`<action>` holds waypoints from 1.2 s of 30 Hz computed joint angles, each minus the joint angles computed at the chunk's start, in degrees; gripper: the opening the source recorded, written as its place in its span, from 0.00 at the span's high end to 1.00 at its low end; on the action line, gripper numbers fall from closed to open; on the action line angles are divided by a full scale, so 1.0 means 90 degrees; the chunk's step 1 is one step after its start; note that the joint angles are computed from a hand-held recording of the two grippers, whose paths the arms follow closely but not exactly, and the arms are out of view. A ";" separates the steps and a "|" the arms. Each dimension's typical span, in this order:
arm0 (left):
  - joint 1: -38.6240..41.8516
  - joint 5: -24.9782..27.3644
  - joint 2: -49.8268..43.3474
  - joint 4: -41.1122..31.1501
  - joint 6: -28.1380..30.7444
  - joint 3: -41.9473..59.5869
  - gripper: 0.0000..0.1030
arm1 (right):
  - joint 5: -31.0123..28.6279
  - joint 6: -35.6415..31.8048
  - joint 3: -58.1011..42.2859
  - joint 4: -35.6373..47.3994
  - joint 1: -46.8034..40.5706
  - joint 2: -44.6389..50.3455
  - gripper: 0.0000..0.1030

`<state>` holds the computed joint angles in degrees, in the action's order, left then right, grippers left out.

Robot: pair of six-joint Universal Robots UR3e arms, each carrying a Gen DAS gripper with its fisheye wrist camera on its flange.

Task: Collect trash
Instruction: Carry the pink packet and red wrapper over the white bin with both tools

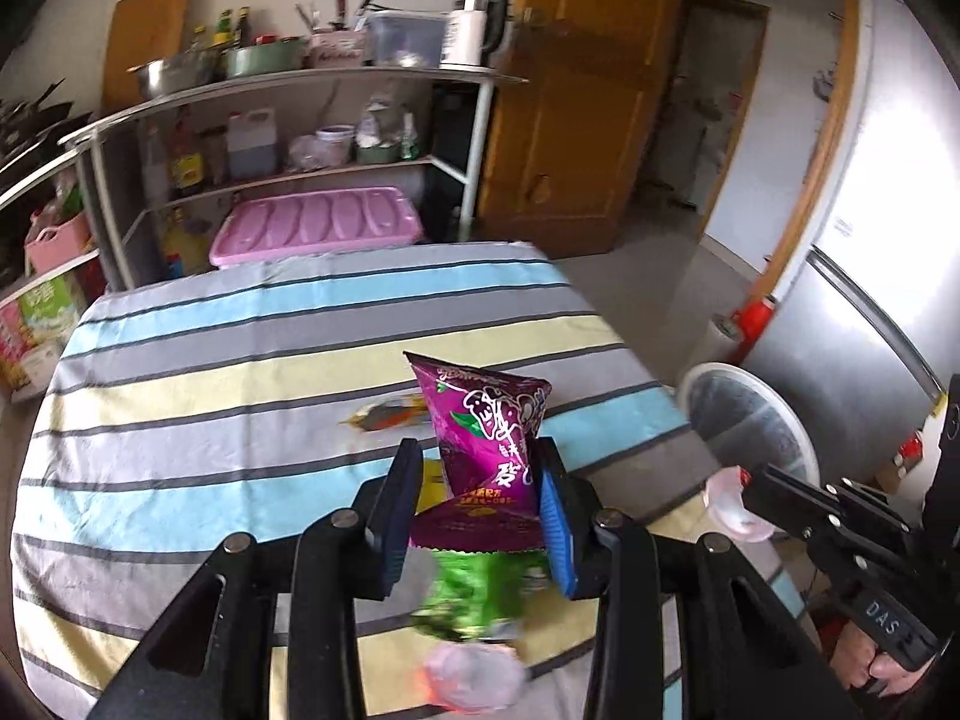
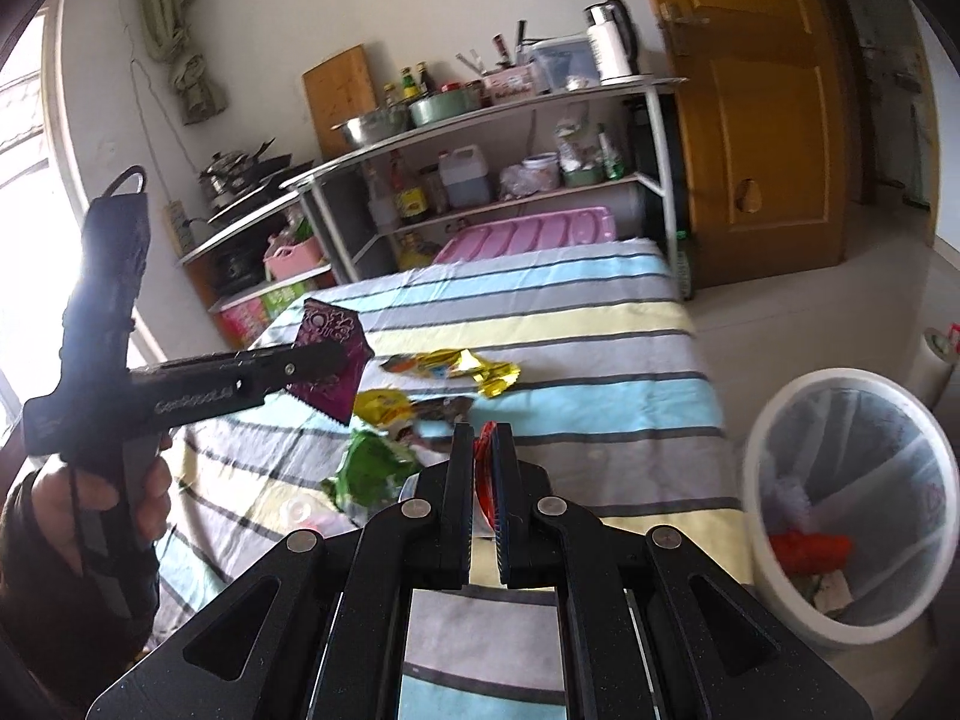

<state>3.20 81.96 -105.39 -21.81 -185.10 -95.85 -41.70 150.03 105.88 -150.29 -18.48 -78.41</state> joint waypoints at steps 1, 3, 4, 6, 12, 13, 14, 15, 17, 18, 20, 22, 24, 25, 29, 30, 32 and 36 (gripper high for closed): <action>-0.0078 -0.0017 -0.0065 -0.0024 0.0001 0.0110 0.62 | 0.0016 0.0003 0.0019 0.0016 -0.0086 -0.0046 0.94; -0.0280 0.0041 -0.0223 -0.0102 -0.0011 0.0351 0.62 | 0.0042 -0.0014 0.0044 0.0045 -0.0242 -0.0115 0.94; -0.0354 0.0029 -0.0306 -0.0140 -0.0004 0.0477 0.62 | 0.0063 -0.0022 0.0068 0.0051 -0.0335 -0.0156 0.94; -0.0522 0.0062 -0.0481 -0.0238 -0.0014 0.0749 0.62 | 0.0053 -0.0015 0.0081 0.0056 -0.0474 -0.0202 0.94; -0.1089 0.0136 -0.1107 -0.0534 -0.0053 0.1642 0.62 | 0.0006 0.0040 0.0105 0.0033 -0.0973 -0.0318 0.94; -0.1161 0.0124 -0.1224 -0.0610 -0.0057 0.1820 0.62 | 0.0002 0.0054 0.0057 0.0044 -0.1022 -0.0291 0.94; -0.1240 0.0100 -0.1355 -0.0681 -0.0052 0.2009 0.62 | -0.0022 0.0072 0.0042 0.0026 -0.1119 -0.0290 0.94; -0.1336 0.0102 -0.1507 -0.0776 -0.0053 0.2246 0.62 | -0.0027 0.0060 0.0045 0.0023 -0.1199 -0.0296 0.94; -0.1516 0.0095 -0.1786 -0.0958 -0.0053 0.2688 0.62 | -0.0034 0.0048 -0.0031 0.0084 -0.1362 -0.0256 0.94; -0.1612 0.0109 -0.1950 -0.1067 -0.0076 0.2962 0.62 | -0.0062 0.0058 -0.0071 0.0084 -0.1458 -0.0221 0.94; -0.1777 0.0099 -0.2251 -0.1280 -0.0099 0.3472 0.62 | -0.0068 0.0042 -0.0096 0.0096 -0.1634 -0.0183 0.94; -0.1927 0.0071 -0.2587 -0.1512 -0.0110 0.4018 0.62 | -0.0112 0.0034 -0.0172 0.0132 -0.1758 -0.0123 0.94; -0.2044 0.0015 -0.2939 -0.1796 -0.0104 0.4585 0.62 | -0.0206 0.0049 -0.0284 0.0098 -0.1886 0.0004 0.94; -0.2110 0.0001 -0.3141 -0.1964 -0.0114 0.4912 0.62 | -0.0235 0.0056 -0.0331 0.0104 -0.1924 0.0046 0.94; -0.2365 -0.0030 -0.3889 -0.2569 -0.0137 0.6117 0.62 | -0.0398 0.0156 -0.0633 0.0115 -0.2073 0.0384 0.94; -0.2404 -0.0032 -0.4071 -0.2748 -0.0131 0.6430 0.62 | -0.0465 0.0188 -0.0711 0.0092 -0.2104 0.0491 0.94; -0.2516 0.0003 -0.4482 -0.3142 -0.0149 0.7147 0.62 | -0.0527 0.0193 -0.0761 0.0091 -0.2163 0.0574 0.94; -0.2665 0.0073 -0.5163 -0.3860 -0.0110 0.8405 0.62 | -0.0677 0.0200 -0.0942 0.0093 -0.2253 0.0849 0.94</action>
<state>-20.79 82.62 -151.85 -56.55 -186.09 -20.21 -47.79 151.83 97.40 -149.45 -38.76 -70.77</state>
